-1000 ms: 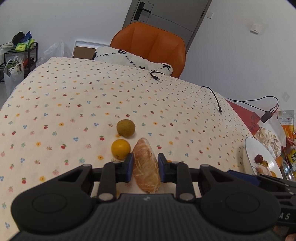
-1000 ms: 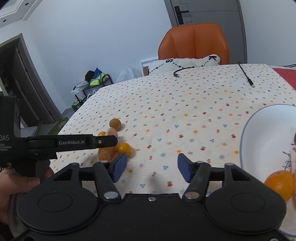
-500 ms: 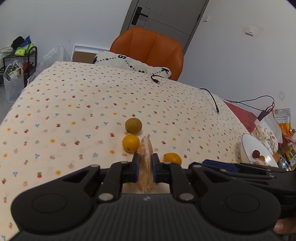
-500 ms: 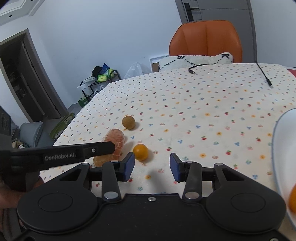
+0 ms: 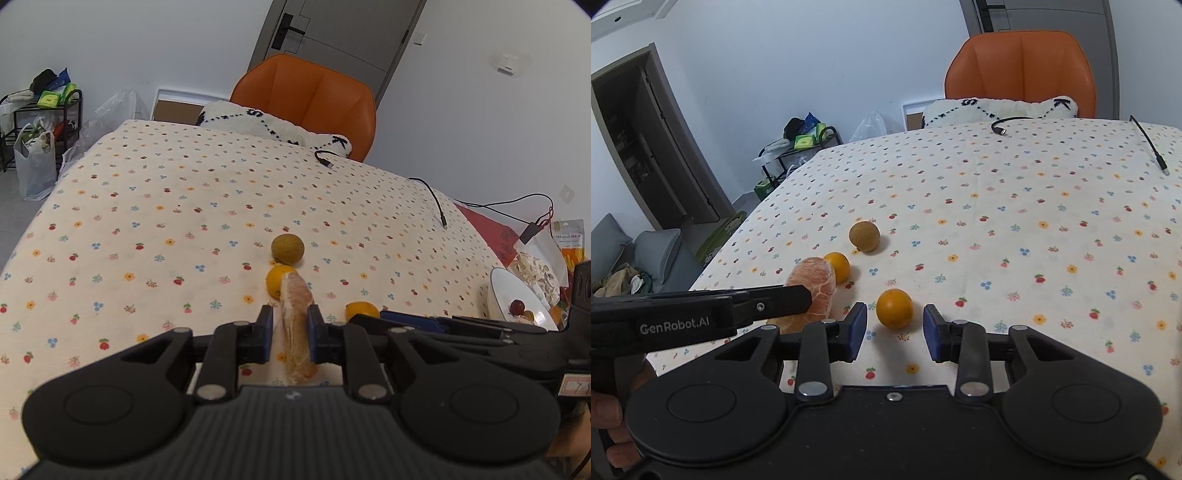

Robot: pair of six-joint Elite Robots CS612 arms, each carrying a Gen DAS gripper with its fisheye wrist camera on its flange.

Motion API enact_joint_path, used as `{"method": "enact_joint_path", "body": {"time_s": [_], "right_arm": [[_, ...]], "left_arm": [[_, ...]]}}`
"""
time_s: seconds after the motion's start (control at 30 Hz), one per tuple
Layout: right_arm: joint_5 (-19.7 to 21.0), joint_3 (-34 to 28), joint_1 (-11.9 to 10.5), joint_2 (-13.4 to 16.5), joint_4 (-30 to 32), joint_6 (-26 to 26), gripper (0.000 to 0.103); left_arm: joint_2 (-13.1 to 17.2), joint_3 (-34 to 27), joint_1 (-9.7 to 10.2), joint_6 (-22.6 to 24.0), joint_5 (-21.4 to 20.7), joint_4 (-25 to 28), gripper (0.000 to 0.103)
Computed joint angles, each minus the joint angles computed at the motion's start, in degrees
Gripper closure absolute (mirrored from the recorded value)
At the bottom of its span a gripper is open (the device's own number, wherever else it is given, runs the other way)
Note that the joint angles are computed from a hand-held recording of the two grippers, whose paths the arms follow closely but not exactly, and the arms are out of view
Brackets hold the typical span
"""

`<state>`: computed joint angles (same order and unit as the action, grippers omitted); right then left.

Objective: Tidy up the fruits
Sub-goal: 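Grasp a peeled pink pomelo segment with the left tool while the right tool grasps a small orange, then carry the pomelo segment and small orange over the white plate with both tools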

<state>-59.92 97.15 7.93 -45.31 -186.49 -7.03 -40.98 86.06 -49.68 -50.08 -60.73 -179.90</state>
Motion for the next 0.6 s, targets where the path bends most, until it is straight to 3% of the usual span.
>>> {"method": "enact_joint_path", "body": {"time_s": [0.23, 0.6], "right_arm": [[-0.9, -0.8, 0.7, 0.4, 0.4, -1.2, 0.081], [-0.6, 0.3, 0.3, -0.3, -0.1, -0.7, 0.083]], "left_arm": [[-0.1, 0.2, 0.09, -0.4, -0.4, -0.4, 0.087], [-0.4, 0.5, -0.05, -1.6, 0.3, 0.2, 0.09]]}}
